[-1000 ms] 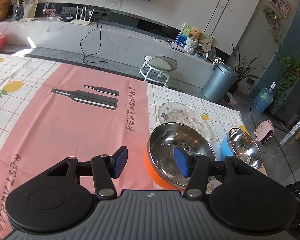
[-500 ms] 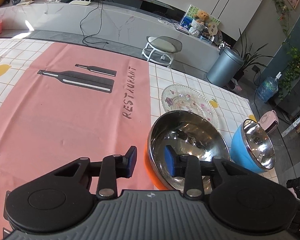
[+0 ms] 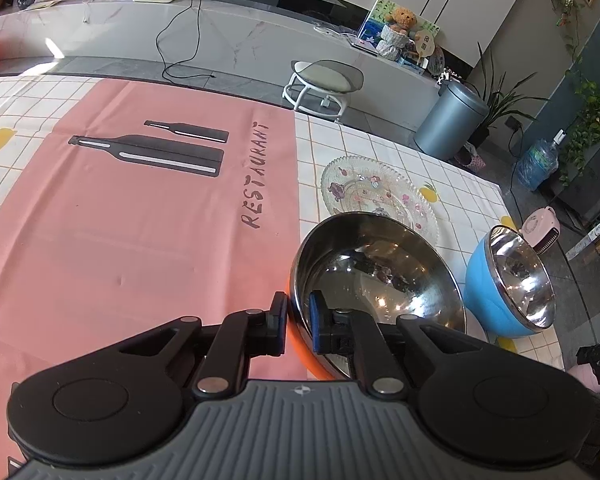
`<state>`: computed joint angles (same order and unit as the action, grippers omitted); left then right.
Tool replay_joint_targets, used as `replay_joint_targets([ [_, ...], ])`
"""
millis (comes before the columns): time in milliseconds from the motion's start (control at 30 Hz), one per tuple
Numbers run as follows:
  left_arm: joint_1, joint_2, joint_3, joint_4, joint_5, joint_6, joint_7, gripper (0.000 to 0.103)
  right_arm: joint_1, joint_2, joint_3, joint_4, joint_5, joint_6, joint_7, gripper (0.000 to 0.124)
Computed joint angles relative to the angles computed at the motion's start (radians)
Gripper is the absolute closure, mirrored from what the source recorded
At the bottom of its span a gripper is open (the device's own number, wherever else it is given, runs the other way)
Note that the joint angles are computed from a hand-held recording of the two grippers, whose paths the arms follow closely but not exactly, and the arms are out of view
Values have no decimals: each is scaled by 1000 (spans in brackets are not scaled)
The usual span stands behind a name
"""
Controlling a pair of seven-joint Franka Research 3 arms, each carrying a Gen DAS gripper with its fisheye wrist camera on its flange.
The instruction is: Organize plates and bowls
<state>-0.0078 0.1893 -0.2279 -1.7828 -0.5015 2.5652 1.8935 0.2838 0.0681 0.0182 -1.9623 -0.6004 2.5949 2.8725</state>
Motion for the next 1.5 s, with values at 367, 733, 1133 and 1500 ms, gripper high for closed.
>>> replay_joint_targets([
  [367, 3, -141, 45, -133, -98, -1, 70, 91, 3, -88, 44, -59, 31, -14, -14, 110],
  [733, -30, -324, 155, -297, -165, -16, 122, 91, -4, -202, 134, -152, 58, 25, 5, 110],
  [1133, -39, -417, 235, -401, -126, -56, 105, 91, 19, -241, 191, -198, 177, 42, -62, 109],
  [1500, -33, -446, 262, -450, -98, -78, 99, 90, 47, -227, 193, -207, 297, 32, -150, 109],
])
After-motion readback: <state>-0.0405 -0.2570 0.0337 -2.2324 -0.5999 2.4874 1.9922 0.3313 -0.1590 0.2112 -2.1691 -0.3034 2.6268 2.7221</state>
